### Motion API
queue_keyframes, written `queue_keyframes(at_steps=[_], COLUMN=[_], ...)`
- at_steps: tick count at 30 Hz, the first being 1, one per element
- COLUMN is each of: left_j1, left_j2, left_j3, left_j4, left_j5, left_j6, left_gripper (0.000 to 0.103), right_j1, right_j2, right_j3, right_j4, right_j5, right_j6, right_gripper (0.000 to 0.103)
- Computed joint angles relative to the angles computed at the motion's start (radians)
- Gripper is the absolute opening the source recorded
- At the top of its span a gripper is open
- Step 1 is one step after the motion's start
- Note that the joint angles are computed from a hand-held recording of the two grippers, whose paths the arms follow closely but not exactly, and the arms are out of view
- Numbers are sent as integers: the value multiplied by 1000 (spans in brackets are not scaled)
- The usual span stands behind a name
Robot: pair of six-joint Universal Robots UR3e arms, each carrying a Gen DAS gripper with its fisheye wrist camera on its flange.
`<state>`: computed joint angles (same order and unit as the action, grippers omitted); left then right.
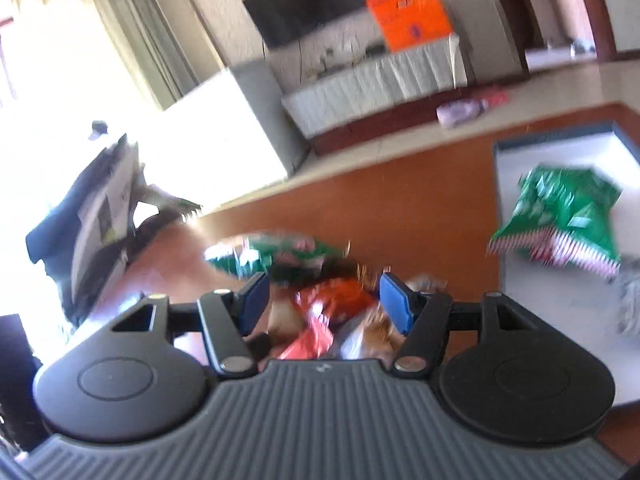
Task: Organize snacks
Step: 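Move both tools back over the snack pile, then grasp orange-red snack bar with left tool while right tool grasps brown nut packet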
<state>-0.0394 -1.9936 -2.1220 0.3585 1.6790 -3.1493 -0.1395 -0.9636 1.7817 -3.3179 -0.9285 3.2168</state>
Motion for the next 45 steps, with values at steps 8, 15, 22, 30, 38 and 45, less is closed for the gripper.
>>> queue_keyframes(at_steps=[8, 15, 22, 30, 38, 45], left_j1=[-24, -32, -5, -5, -12, 22], left_j2=[-27, -122, -154, -137, -146, -157], left_j3=[-82, -76, -9, -8, 22, 35], left_j4=[80, 149, 118, 108, 57, 46], left_j5=[1, -39, -132, -111, -80, -133], left_j6=[0, 70, 67, 41, 9, -10], left_gripper=[96, 86, 45, 25, 25, 34], right_j1=[13, -14, 49, 123, 189, 157], right_j2=[-21, -73, -72, -24, 67, 70], right_j3=[15, 112, 120, 66, -64, -67], right_j4=[75, -3, -16, -1, 88, 113], right_j5=[-253, -193, -249, -345, -443, -355], right_j6=[-57, -171, -332, -386, -305, -287], right_gripper=[57, 58, 58, 63, 80, 61])
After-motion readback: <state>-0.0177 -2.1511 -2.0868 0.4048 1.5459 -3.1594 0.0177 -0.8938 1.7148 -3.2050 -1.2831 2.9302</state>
